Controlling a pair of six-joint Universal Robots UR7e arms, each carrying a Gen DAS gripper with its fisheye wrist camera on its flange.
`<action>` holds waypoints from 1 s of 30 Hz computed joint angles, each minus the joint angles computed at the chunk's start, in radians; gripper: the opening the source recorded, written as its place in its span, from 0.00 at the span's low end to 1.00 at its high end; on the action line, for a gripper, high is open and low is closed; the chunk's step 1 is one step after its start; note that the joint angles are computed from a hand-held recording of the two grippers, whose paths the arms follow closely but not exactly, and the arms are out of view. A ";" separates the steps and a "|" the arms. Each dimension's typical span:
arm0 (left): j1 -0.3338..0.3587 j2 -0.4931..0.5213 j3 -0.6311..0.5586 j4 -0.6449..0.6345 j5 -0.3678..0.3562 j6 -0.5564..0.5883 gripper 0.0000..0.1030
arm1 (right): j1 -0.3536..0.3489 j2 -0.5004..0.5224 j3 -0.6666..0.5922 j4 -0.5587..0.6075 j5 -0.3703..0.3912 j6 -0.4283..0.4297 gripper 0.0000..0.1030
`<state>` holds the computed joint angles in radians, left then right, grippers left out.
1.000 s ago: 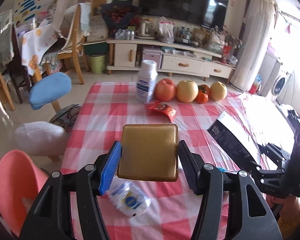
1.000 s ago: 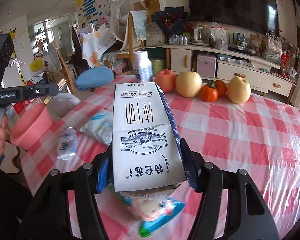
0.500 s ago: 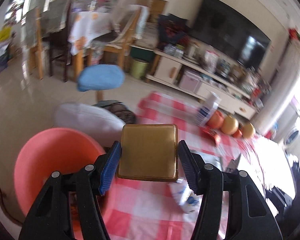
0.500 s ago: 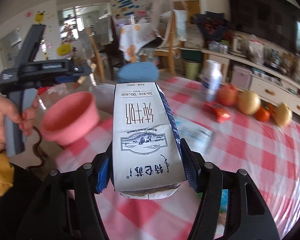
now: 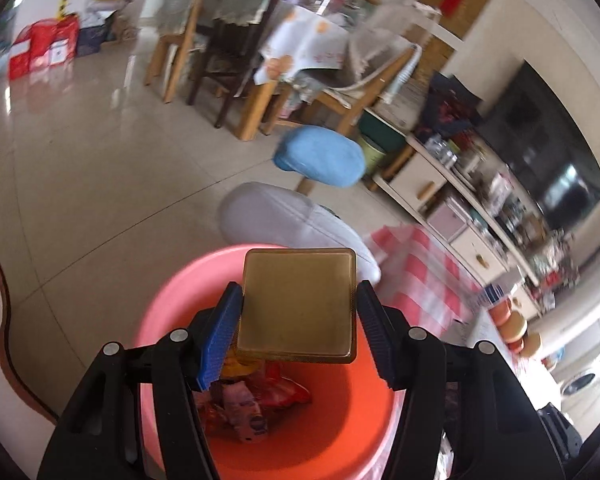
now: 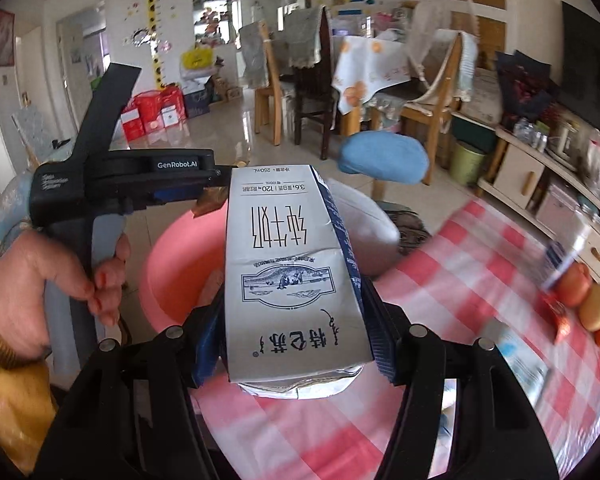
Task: Collect trash
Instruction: 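Carry the carton and yellow pack over the pink bucket and open both tools, then withdraw both open tools from the bucket back over the table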
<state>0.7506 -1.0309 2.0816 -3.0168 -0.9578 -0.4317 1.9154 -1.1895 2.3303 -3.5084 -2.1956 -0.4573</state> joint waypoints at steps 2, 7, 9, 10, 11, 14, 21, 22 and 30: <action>0.015 -0.002 0.008 -0.023 0.010 -0.014 0.58 | 0.005 0.077 -0.054 -0.015 -0.050 -0.005 0.68; 0.032 -0.005 0.024 -0.045 0.024 -0.023 0.70 | -0.034 0.112 -0.059 -0.053 -0.008 0.025 0.83; 0.015 0.002 0.034 -0.085 0.059 0.006 0.80 | -0.040 0.099 -0.027 -0.094 0.007 0.050 0.85; 0.002 0.013 0.043 -0.141 0.079 0.039 0.82 | -0.041 0.094 -0.013 -0.115 0.003 0.047 0.86; -0.009 0.021 0.051 -0.189 0.091 0.067 0.86 | -0.038 0.089 0.005 -0.147 -0.012 0.038 0.86; -0.040 0.039 0.063 -0.273 0.098 0.134 0.92 | -0.038 0.066 0.055 -0.209 -0.042 0.013 0.87; -0.095 0.058 0.063 -0.273 0.094 0.181 0.92 | -0.036 0.016 0.153 -0.319 -0.090 -0.031 0.90; -0.101 0.060 0.065 -0.279 0.093 0.187 0.92 | -0.036 0.010 0.164 -0.330 -0.097 -0.031 0.91; -0.155 0.082 0.053 -0.247 0.044 0.226 0.92 | -0.044 -0.045 0.242 -0.405 -0.133 -0.049 0.96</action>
<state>0.5957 -0.9493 2.1349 -3.2635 -0.9142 -0.2059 1.8716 -1.2344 2.5726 -3.9137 -2.3287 -0.5061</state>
